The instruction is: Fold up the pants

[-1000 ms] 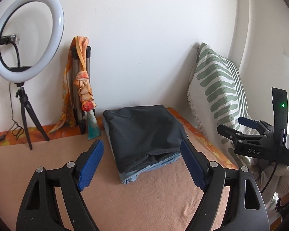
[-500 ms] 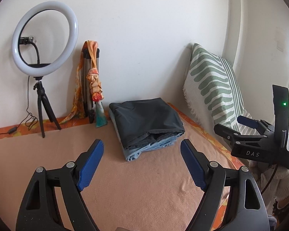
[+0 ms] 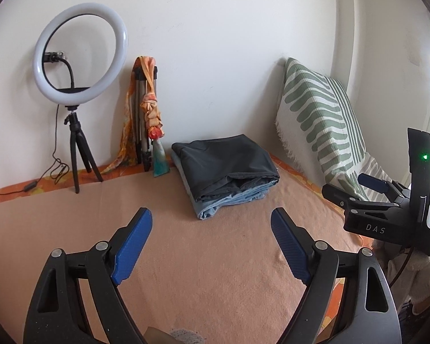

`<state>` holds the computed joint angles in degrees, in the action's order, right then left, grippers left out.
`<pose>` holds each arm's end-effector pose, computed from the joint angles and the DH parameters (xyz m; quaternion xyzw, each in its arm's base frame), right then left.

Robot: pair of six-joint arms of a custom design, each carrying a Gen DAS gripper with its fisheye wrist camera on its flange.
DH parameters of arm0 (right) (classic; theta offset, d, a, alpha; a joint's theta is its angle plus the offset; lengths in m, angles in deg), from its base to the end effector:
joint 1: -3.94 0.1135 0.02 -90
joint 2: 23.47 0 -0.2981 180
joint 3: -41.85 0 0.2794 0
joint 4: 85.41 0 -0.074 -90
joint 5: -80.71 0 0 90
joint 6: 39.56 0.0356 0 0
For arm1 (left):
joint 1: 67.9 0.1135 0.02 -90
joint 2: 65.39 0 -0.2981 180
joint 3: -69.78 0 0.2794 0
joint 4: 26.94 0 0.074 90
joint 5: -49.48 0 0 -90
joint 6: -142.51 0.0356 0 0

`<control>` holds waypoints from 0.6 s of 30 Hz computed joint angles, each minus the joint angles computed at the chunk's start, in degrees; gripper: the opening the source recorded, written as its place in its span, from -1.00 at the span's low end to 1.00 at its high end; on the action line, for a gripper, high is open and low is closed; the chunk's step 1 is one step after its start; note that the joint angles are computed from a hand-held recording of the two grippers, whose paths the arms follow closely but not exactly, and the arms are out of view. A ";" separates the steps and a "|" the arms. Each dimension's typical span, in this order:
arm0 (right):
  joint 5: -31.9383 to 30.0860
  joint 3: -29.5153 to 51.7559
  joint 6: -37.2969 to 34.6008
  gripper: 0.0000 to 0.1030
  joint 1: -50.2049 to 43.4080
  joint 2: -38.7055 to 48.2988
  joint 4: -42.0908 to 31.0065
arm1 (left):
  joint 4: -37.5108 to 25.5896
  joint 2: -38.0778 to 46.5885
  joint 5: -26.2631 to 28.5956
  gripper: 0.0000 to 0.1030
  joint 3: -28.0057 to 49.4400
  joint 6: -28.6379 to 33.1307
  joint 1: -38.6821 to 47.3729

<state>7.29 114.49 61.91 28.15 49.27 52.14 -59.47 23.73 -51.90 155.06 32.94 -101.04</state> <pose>0.2692 0.1099 0.3246 -0.0429 0.9068 -0.0037 0.4194 0.3236 -0.2029 0.3283 0.0605 0.8871 -0.1200 0.4415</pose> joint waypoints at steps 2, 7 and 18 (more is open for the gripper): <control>0.82 -0.87 0.17 1.00 0.28 -0.50 0.63 | 1.09 -0.46 -0.53 0.65 -1.25 0.02 0.06; 1.38 -3.03 0.74 1.00 0.77 -0.90 2.48 | 3.41 -0.88 -0.87 0.66 -3.77 0.42 0.45; 2.23 -4.08 0.83 1.00 1.61 -0.14 4.31 | 3.98 -0.98 -0.48 0.67 -5.57 -0.34 2.23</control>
<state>9.52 110.40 62.74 29.76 49.13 56.45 -55.49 22.74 -52.38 149.49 32.60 -98.81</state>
